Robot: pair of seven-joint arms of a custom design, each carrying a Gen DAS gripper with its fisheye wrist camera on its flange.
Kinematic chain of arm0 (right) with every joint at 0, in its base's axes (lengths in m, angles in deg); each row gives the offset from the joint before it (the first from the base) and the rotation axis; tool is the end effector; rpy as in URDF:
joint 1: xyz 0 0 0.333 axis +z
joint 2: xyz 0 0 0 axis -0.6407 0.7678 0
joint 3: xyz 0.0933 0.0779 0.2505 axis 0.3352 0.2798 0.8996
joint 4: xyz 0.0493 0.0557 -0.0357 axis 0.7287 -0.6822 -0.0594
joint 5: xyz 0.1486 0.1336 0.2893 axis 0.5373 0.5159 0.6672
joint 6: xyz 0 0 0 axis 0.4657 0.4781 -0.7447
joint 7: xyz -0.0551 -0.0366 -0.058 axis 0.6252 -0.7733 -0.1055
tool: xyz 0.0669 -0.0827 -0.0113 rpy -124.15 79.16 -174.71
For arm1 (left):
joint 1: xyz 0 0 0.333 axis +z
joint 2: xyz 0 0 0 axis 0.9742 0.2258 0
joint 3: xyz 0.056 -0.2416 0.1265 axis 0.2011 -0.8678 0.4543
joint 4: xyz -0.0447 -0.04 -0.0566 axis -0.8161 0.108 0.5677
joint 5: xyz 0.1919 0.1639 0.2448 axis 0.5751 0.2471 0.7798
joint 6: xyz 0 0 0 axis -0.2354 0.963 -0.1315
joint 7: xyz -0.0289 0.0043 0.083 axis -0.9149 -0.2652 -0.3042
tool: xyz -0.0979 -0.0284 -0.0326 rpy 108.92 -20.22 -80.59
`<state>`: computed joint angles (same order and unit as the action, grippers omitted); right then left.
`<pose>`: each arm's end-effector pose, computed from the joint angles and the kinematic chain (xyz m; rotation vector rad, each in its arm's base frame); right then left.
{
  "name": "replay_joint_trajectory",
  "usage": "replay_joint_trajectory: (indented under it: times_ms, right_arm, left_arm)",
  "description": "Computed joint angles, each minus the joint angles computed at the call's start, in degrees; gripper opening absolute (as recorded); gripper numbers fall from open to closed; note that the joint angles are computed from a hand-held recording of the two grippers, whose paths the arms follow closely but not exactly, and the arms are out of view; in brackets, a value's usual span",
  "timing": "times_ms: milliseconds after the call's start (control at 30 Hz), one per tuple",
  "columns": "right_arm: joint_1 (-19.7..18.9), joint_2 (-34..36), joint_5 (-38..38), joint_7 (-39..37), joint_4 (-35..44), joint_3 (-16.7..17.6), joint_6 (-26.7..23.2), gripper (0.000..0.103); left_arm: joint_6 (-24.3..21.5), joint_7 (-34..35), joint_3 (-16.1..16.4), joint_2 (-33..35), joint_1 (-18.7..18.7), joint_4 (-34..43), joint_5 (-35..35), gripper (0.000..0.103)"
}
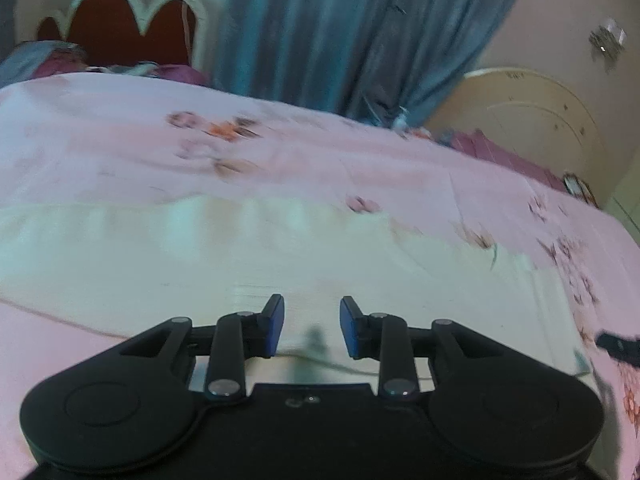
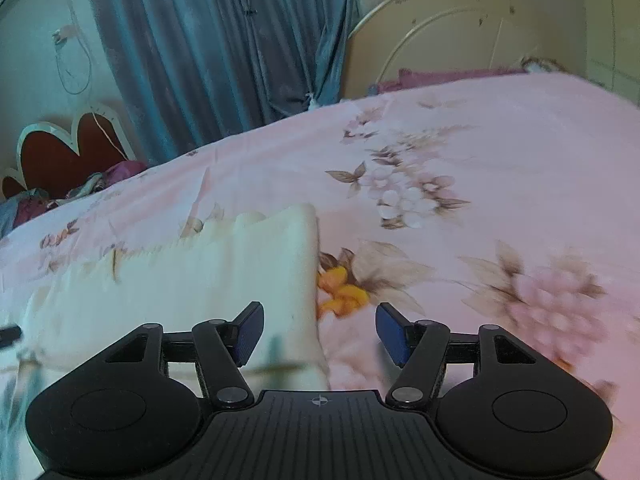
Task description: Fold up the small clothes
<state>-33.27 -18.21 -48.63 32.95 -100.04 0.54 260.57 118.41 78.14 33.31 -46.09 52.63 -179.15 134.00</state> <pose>0.5552 0.0915 0.4210 -1.5671 1.7298 -0.4438 0.5243 -0.3313 0.4166 -1.9823 1.5356 -0.8634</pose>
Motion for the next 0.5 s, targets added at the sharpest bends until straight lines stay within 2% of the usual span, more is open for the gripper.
replay_joint_trajectory:
  times_ms: [67, 200, 233, 300, 333, 367, 400, 467, 500]
  right_arm:
    - [-0.2, 3.8, -1.1, 1.2, 4.8, -0.1, -1.8, 0.062]
    - [1.1, 11.6, -9.0, 8.2, 13.9, -2.6, -5.0, 0.062]
    - [0.6, 13.3, -10.0, 9.3, 16.1, -2.2, -5.7, 0.062]
    - [-0.5, 16.3, -11.1, 11.1, 19.9, -1.3, -7.0, 0.050]
    - [-1.4, 17.6, -11.2, 11.9, 21.8, -0.6, -8.2, 0.029]
    - [-2.6, 18.7, -10.6, 12.2, 23.3, 0.5, -9.2, 0.023]
    - [-3.4, 19.2, -10.0, 12.4, 24.2, 1.3, -9.8, 0.023]
    - [-5.1, 19.0, -8.9, 10.7, 24.2, 3.1, -10.1, 0.010]
    - [-4.3, 18.3, -9.9, 10.7, 22.9, 2.3, -8.5, 0.009]
  left_arm:
    - [-0.9, 1.4, 0.0, 2.6, -0.1, 2.4, -1.2, 0.030]
    - [-1.6, 2.9, 0.8, 4.9, -0.6, 4.1, -3.4, 0.030]
    - [-1.4, 2.7, 1.2, 5.1, -0.9, 4.0, -3.2, 0.030]
    - [-1.2, 2.8, 1.8, 5.1, -1.4, 3.8, -2.5, 0.030]
    - [-1.1, 2.9, 1.9, 5.2, -1.5, 3.9, -2.4, 0.030]
    - [-0.8, 2.6, 2.1, 5.1, -1.5, 3.8, -2.3, 0.031]
    - [-0.5, 2.2, 2.2, 5.1, -1.6, 3.7, -2.1, 0.031]
    - [-0.5, 2.2, 2.4, 5.3, -1.7, 4.0, -1.9, 0.031]
    - [-0.7, 2.3, 2.5, 5.4, -1.8, 4.2, -1.9, 0.031]
